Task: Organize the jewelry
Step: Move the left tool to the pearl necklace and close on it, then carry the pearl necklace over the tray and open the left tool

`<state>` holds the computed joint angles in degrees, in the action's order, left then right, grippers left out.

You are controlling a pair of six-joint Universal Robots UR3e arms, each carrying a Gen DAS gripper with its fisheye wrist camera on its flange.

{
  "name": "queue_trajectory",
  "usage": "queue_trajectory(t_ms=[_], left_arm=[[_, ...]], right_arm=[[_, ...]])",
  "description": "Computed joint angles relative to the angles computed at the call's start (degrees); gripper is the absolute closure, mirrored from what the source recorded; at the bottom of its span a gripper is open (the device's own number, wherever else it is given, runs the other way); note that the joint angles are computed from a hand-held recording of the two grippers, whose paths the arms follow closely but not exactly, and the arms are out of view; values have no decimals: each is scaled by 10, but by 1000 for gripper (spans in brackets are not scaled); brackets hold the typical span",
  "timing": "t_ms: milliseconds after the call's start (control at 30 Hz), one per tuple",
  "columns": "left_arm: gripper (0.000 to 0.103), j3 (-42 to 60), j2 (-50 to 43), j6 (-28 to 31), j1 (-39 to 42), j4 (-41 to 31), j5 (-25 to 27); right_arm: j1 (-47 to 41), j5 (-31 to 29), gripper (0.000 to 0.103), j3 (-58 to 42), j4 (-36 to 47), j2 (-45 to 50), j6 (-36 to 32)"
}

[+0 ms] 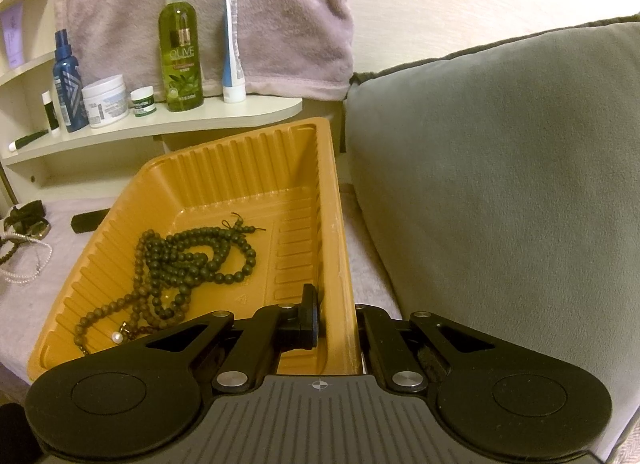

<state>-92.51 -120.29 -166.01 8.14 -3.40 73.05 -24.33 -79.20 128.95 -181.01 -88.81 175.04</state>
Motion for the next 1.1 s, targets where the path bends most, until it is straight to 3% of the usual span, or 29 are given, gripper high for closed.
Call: queue_trajectory(t_ms=[600, 1100], left_arm=[[101, 113, 30, -19, -8, -97, -126], [101, 153, 21, -12, -98, -152, -165]], right_arm=[[-1, 2, 99, 0, -1, -2, 6], [-7, 13, 100, 10, -12, -3, 14]])
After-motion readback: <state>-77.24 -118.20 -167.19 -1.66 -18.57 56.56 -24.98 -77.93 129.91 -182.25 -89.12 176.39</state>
